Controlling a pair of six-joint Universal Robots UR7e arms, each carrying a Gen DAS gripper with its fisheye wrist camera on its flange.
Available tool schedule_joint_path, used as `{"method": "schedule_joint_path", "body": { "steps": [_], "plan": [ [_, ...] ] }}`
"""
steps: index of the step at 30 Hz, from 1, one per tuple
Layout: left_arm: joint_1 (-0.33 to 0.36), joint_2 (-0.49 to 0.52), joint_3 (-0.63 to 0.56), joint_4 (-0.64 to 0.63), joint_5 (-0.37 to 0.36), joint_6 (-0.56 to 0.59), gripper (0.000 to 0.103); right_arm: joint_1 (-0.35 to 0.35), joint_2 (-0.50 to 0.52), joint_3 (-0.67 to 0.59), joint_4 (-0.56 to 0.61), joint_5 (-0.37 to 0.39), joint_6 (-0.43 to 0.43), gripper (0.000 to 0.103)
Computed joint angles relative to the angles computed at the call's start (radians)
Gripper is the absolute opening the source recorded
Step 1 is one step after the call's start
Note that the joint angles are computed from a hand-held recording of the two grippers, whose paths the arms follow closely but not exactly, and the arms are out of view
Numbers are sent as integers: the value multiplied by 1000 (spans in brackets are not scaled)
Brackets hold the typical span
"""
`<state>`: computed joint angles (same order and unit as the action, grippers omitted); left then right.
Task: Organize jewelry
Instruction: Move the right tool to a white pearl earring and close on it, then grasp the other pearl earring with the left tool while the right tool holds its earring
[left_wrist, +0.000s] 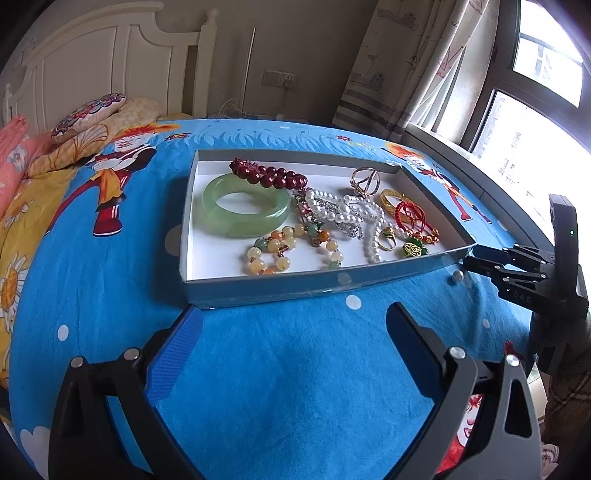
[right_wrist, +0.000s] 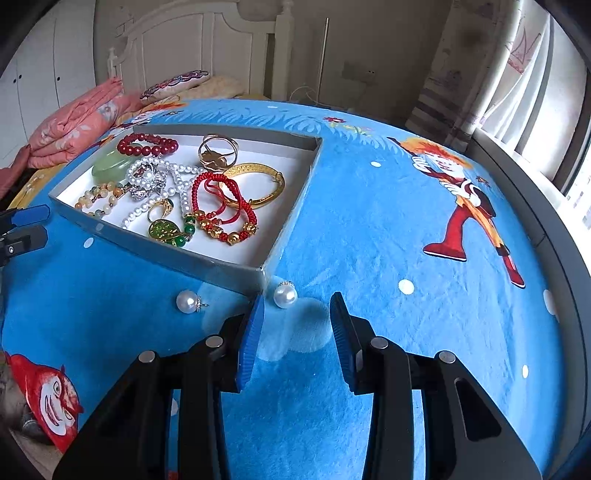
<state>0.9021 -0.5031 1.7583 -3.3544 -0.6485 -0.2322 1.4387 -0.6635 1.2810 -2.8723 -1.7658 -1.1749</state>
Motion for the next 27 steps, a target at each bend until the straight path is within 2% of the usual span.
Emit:
{"method": "schedule_joint_path", "body": {
  "steps": [5,9,12,17,20,24,27],
  "plan": [
    [0,-1,2,3,0,-2,99,-5,-8,-13,83,33,-10,24],
    [-11,10,-4,7,21,20,99,-10,-14,-33,172,62,-18,24],
    [-37,36,-18,-15,52,99,99,-4,-10,-51,200,48,-35,24],
    [-62,67,-64,62,-21,113,99,3,-7,-40,167,33,-153,23],
    [-66,93,-117,122,-73,105,98,-2,-14,-36,174,39,-158,15],
    [-72,140,-209,189,-113,96,98,-21,-49,15,144,72,-160,15],
    [-72,181,-290,262,-139,70,86,-41,-84,60,107,116,-127,15]
  ]
}}
